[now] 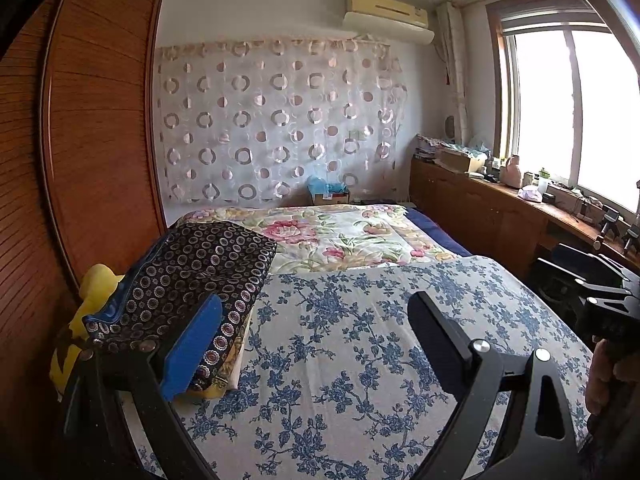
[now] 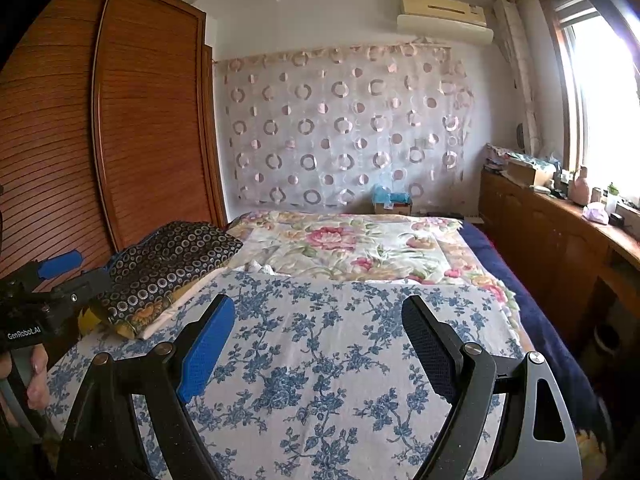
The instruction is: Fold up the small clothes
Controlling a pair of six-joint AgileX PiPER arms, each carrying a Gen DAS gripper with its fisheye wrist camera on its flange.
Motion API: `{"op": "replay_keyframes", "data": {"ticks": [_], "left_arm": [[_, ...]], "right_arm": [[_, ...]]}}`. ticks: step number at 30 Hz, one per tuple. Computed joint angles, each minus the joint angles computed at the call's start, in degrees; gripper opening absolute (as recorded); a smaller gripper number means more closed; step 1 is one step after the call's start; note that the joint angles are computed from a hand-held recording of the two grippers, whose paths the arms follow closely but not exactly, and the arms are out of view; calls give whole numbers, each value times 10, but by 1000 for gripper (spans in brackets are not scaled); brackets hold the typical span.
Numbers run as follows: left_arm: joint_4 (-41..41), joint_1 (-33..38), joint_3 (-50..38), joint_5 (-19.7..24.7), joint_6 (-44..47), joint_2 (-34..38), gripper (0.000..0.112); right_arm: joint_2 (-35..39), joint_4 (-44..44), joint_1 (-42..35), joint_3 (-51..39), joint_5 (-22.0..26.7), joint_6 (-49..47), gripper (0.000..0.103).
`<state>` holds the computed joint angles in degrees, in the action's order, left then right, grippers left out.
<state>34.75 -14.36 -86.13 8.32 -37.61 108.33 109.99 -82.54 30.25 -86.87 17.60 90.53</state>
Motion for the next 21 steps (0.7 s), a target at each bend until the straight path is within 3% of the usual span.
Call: {"op": "replay_keyframes", "data": {"ticks": [8, 21], "left_arm": [[-21, 2, -3, 1, 23, 0, 95], [12, 1, 3, -5, -12, 1, 95]], "right_arm": [[-3, -7, -6, 5, -6, 5, 87], [-1, -11, -5, 6, -6, 10, 87]]}}
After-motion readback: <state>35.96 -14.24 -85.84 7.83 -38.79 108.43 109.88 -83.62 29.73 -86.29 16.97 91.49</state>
